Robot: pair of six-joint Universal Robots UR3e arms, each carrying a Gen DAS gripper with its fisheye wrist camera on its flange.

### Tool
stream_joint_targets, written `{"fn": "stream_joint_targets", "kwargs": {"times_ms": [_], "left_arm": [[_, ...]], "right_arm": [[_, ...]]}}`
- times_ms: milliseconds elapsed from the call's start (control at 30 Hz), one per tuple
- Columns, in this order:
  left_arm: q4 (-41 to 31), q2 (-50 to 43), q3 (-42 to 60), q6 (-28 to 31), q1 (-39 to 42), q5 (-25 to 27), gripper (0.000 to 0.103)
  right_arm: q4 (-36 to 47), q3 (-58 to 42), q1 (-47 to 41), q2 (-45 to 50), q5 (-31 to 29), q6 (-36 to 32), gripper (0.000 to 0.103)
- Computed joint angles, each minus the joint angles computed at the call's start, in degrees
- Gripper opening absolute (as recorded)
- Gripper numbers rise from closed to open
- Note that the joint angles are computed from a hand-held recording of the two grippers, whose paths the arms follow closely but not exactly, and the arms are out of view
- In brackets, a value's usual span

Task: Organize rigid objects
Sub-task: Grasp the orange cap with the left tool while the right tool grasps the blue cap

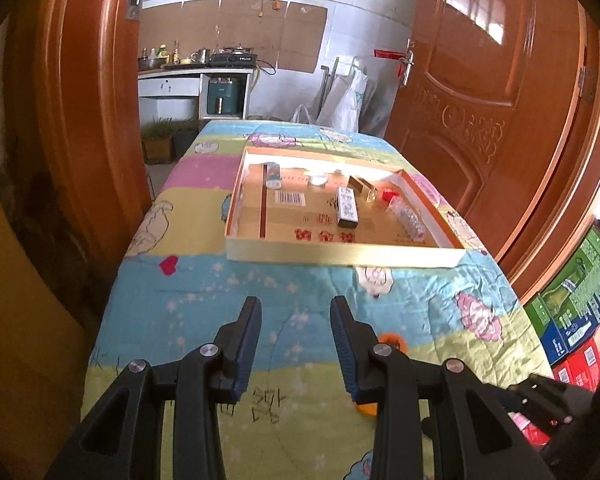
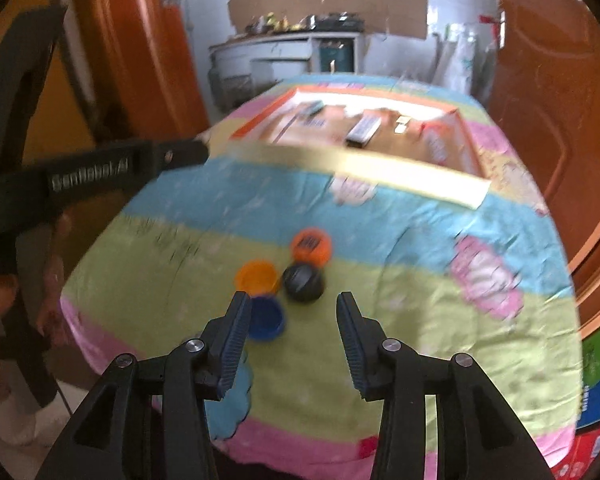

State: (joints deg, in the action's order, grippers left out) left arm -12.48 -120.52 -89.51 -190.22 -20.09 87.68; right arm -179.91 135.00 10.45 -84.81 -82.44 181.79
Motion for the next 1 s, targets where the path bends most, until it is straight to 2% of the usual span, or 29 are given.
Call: {"fn": "stream_joint_targets", "kwargs": {"times_ms": [367,433,500,533,767,1000], "left_arm": [[3.85,1.50,-6.78,0.66,1.00,-1.74,0.036],[4.15,1.33,-7.10,1.31,0.98,-2.59,0.036],[4.38,1.04,-7.32,2.12,0.92,-3.62,0.036],[4.54,0.88,-7.54,2.58,0.90,-4.25,0.036],[5.94,0.79,-10.87,9.05,0.80,-10.71,0.036],[3.79,-2.02,-8.45,14.75,-3.66,-9.51,0.036]], "right_arm": [[-2.35,-3.70,5.11,8.51,-2.78,0.42,0.046],[-2.57,-3.98,4.58,9.14,-1.86,0.30,0.046],[-2.76,-4.02,3.91,9.53,-1.13,0.48,0.031],[-2.72,-4.16,3.90,9.68,-1.67,0.71,0.031],[-5.36,2.62,-0.58,3.30,-0.68,0.63,0.031],[-7.27,7.89,-6.03,0.35,1.34,1.44,0.031]]}}
